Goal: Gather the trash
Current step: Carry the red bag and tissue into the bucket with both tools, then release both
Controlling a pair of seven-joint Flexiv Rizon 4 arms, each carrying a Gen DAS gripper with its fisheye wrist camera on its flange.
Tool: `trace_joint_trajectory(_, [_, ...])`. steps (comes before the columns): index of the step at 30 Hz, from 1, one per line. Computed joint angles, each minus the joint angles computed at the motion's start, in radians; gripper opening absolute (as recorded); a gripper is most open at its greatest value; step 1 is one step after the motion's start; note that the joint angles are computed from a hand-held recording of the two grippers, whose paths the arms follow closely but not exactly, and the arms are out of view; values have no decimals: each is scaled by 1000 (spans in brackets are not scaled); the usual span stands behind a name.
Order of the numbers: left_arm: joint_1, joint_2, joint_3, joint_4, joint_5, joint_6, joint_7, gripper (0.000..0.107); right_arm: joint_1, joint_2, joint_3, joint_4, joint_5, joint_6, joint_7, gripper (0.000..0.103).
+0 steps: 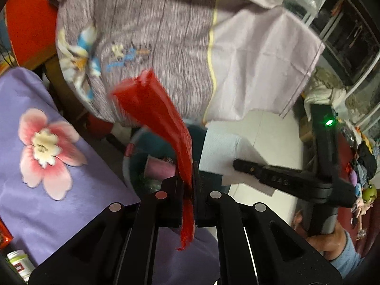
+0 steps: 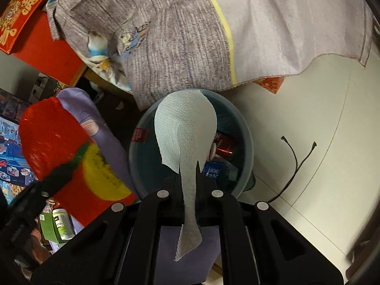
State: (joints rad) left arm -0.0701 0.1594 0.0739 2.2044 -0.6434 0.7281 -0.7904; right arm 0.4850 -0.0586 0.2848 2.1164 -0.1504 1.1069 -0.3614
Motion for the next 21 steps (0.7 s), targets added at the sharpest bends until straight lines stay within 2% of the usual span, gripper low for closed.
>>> trace_joint_trajectory(2, [4, -24, -6, -6, 19, -10, -19, 29, -2, -5, -1, -5, 10, -7, -11, 8])
trace_joint_trajectory(3, [4, -29, -9, -4, 26, -1, -23, 48, -3, -8, -2, -8, 13, -9, -17, 8])
trace_joint_trajectory(4, [3, -30, -12, 5, 31, 22, -23, 61, -4, -12, -3, -11, 18, -10, -23, 8])
trace_joint_trajectory(8, [4, -31, -10, 14, 51, 51, -23, 73, -4, -28, -4, -27, 34, -15, -45, 8])
trace_joint_trajectory(10, [9, -26, -5, 18, 58, 58, -26, 85, -3, -39, -4, -36, 40, -17, -55, 8])
trace_joint_trajectory(12, [15, -16, 2, 28, 68, 63, -26, 92, -2, -46, -4, -42, 46, -21, -61, 8])
trace_joint_trajectory(13, [18, -12, 6, 31, 75, 59, -28, 94, -1, -50, -4, -45, 48, -23, -63, 11])
trace_joint_trajectory(14, [22, -8, 8, 33, 82, 54, -30, 95, 1, -54, -4, -50, 49, -28, -68, 15])
trace_joint_trajectory(15, [25, -3, 12, 36, 87, 49, -31, 96, 2, -58, -4, -54, 49, -34, -71, 33])
trace_joint_trajectory(16, [30, 1, 16, 40, 93, 41, -33, 96, 3, -61, -2, -58, 55, -37, -75, 57])
trace_joint_trajectory(17, [34, 3, 18, 41, 99, 34, -39, 97, 5, -63, -2, -61, 55, -37, -77, 62])
trace_joint_trajectory(21, [48, 21, 32, 59, 103, 14, -43, 97, 11, -75, 1, -77, 58, -44, -85, 64])
